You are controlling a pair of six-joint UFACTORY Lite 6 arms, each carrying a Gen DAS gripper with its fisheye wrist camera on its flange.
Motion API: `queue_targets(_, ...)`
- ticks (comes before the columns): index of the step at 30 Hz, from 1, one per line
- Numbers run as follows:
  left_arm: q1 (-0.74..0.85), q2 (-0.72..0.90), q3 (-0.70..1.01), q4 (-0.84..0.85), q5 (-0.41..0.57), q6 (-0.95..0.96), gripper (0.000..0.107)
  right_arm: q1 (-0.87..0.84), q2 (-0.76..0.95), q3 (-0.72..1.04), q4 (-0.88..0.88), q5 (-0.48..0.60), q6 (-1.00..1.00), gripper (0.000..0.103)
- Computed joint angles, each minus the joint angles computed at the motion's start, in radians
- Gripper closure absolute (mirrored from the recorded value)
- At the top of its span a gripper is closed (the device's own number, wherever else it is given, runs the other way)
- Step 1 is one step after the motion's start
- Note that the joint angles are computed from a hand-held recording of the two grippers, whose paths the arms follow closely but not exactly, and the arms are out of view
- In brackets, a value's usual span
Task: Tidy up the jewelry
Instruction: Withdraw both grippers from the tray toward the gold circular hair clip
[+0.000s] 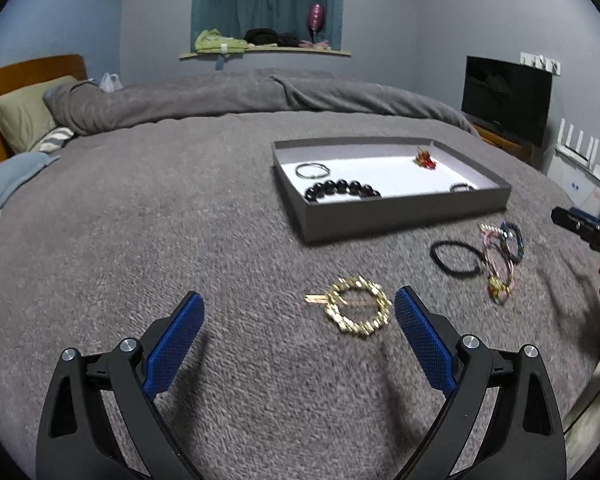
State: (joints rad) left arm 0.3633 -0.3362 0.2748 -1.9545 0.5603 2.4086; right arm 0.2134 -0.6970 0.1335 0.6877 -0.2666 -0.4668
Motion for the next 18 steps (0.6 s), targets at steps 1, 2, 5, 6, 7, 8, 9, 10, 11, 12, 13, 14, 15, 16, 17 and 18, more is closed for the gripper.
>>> queue_targets(1, -0.006, -0.006, -0.007, 0.001, -0.003, 0.003, 0.012, 0.001, -0.009, -0.005, 0.019, 0.008, -0.019, 0.006)
queue_targets(2, -0.016, -0.012, -0.015, 0.006, -0.006, 0.002, 0.012, 0.01, -0.012, -0.005, 0.063, 0.011, -0.06, 0.006)
queue_targets(5, -0.046, -0.029, -0.032, 0.009, -0.016, 0.01, 0.012, 0.022, -0.025, -0.012, 0.132, 0.023, -0.115, 0.006)
queue_targets(6, -0.063, -0.035, -0.039, -0.011, -0.023, 0.026, 0.012, 0.026, -0.019, -0.01, 0.136, 0.025, -0.113, 0.006)
queue_targets(7, -0.079, -0.032, -0.04, -0.025, -0.027, 0.034, 0.012, 0.031, -0.008, -0.005, 0.129, 0.024, -0.102, 0.006)
queue_targets(8, -0.089, -0.023, -0.035, -0.027, -0.028, 0.032, 0.012, 0.043, 0.014, 0.001, 0.109, 0.018, -0.077, 0.006)
queue_targets(9, -0.105, -0.01, -0.029, -0.035, -0.034, 0.031, 0.012, 0.053, 0.025, 0.003, 0.107, 0.011, -0.071, 0.006)
queue_targets(10, -0.126, 0.001, -0.024, -0.065, -0.048, 0.046, 0.012, 0.057, 0.028, 0.0, 0.104, 0.009, -0.068, 0.006)
queue_targets(11, -0.143, 0.007, -0.022, -0.098, -0.061, 0.066, 0.012, 0.073, 0.048, 0.005, 0.11, -0.003, -0.07, 0.006)
queue_targets(12, -0.164, 0.019, -0.018, -0.148, -0.077, 0.101, 0.012, 0.087, 0.068, 0.011, 0.121, -0.014, -0.077, 0.006)
queue_targets(13, -0.186, 0.035, -0.01, -0.199, -0.09, 0.132, 0.012, 0.106, 0.091, 0.017, 0.138, -0.031, -0.091, 0.006)
queue_targets(14, -0.192, 0.046, -0.003, -0.21, -0.09, 0.135, 0.012, 0.123, 0.113, 0.023, 0.149, -0.046, -0.099, 0.006)
queue_targets(15, -0.193, 0.054, 0.003, -0.213, -0.088, 0.131, 0.012, 0.133, 0.128, 0.028, 0.148, -0.052, -0.1, 0.006)
queue_targets(16, -0.198, 0.061, 0.009, -0.228, -0.089, 0.134, 0.013, 0.145, 0.143, 0.034, 0.145, -0.057, -0.102, 0.006)
queue_targets(17, -0.204, 0.066, 0.013, -0.246, -0.094, 0.141, 0.013, 0.157, 0.155, 0.039, 0.145, -0.062, -0.105, 0.006)
queue_targets(18, -0.211, 0.073, 0.018, -0.267, -0.103, 0.152, 0.014, 0.168, 0.168, 0.044, 0.146, -0.069, -0.107, 0.006)
